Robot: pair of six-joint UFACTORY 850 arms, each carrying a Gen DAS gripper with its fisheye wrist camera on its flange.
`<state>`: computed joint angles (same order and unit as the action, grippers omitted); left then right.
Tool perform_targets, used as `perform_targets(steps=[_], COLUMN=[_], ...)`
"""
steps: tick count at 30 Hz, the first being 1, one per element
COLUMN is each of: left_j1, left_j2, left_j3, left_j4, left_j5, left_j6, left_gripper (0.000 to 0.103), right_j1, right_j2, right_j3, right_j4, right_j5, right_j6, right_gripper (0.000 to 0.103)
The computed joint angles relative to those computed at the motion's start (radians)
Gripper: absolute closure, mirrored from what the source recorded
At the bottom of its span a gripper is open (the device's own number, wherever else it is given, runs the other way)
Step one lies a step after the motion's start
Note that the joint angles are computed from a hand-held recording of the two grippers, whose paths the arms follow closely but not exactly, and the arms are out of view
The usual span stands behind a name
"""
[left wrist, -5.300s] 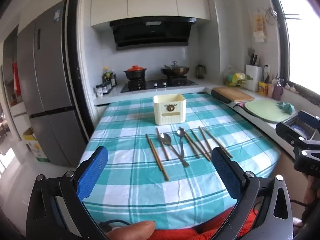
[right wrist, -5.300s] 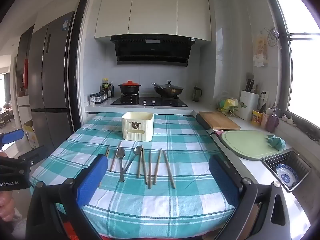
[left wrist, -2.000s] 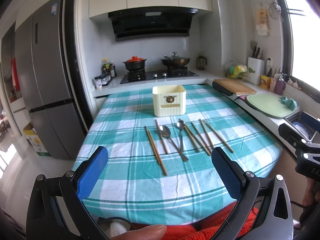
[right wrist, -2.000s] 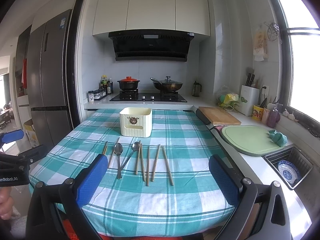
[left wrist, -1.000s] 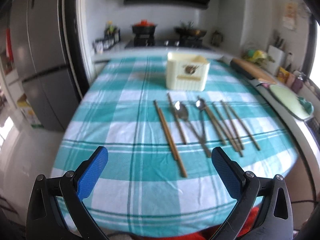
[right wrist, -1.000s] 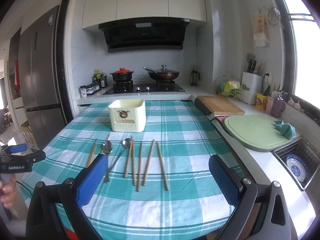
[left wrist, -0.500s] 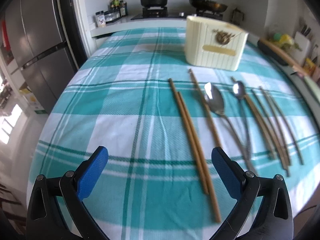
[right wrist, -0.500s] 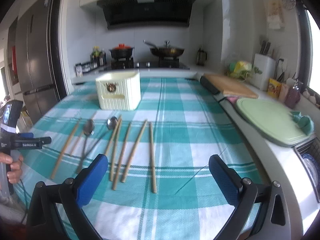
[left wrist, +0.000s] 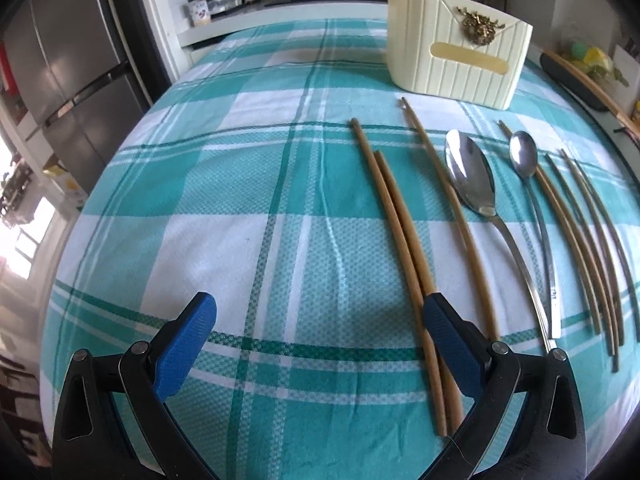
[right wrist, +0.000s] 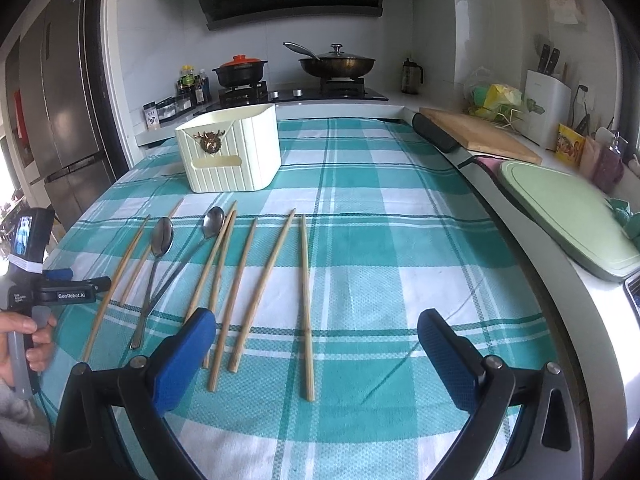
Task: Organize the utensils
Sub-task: 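Lower both tools toward the row of wooden chopsticks, then close the left tool on one wooden chopstick while the right tool grasps another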
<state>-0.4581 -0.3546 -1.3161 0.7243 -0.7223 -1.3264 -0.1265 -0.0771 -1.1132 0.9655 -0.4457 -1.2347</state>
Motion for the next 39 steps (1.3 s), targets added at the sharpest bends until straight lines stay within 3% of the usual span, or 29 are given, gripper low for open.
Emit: perform_targets(steps=[6,9,15,17,18,19,22,26,29,37,38,39], left_j1=[0.016,0.035,0.079,0.101,0.104,0.111,0.135,0.158,0.18,0.207,0.213,0.219], left_j2=[-0.02,-0.015,-0.034,-0.051,-0.058,-0.066,-0.094,-0.136,-0.175,-0.309,-0.324,-0.336], left_j3=[-0.021,-0.013,-0.048,-0.077,-0.088,-0.1,-0.144,-0.202,-0.262,-0.473,-0.497,-0.516], left_j4=[-0.059,-0.084,-0.229,-0.309,-0.336,-0.36,-0.437,-0.446,-0.494,-0.531,-0.542,-0.554], left_j5=[-0.001,0.035,0.062,0.057,0.05,0.046,0.021,0.013,0.008,-0.072,-0.077,-0.078], left_j6=[0.05,0.074,0.303,0.42,0.463,0.504,0.635,0.708,0.758,0.828,0.837,0.845], left_gripper=[0.0,0.0,0.0,0.0,0.0,0.0,0.0,0.002,0.012,0.056,0.062,0.075], right_j1=[0.012,0.018,0.04,0.055,0.062,0.072,0.099,0.126,0.14,0.173,0.178,0.181], right_j2=[-0.022,-0.044,-0.214,-0.279,-0.301,-0.331,-0.398,-0.41,-0.444,-0.607,-0.626,-0.643], right_j3=[-0.019,-0.046,-0.241,-0.316,-0.34,-0.373,-0.438,-0.455,-0.507,-0.753,-0.781,-0.807], right_j4=[-0.079,-0.132,-0.422,-0.492,-0.511,-0.543,-0.633,-0.679,-0.696,-0.739,-0.746,-0.746], right_j5=[0.012,0.007,-0.149,-0.215,-0.237,-0.271,-0.34,-0.328,-0.354,-0.437,-0.44,-0.445], right_j6=[0.061,0.094,0.31,0.368,0.378,0.396,0.459,0.444,0.449,0.531,0.546,0.559], right_gripper=[0.0,0.0,0.003,0.011,0.028,0.037,0.047,0.047,0.05,0.056,0.06,0.071])
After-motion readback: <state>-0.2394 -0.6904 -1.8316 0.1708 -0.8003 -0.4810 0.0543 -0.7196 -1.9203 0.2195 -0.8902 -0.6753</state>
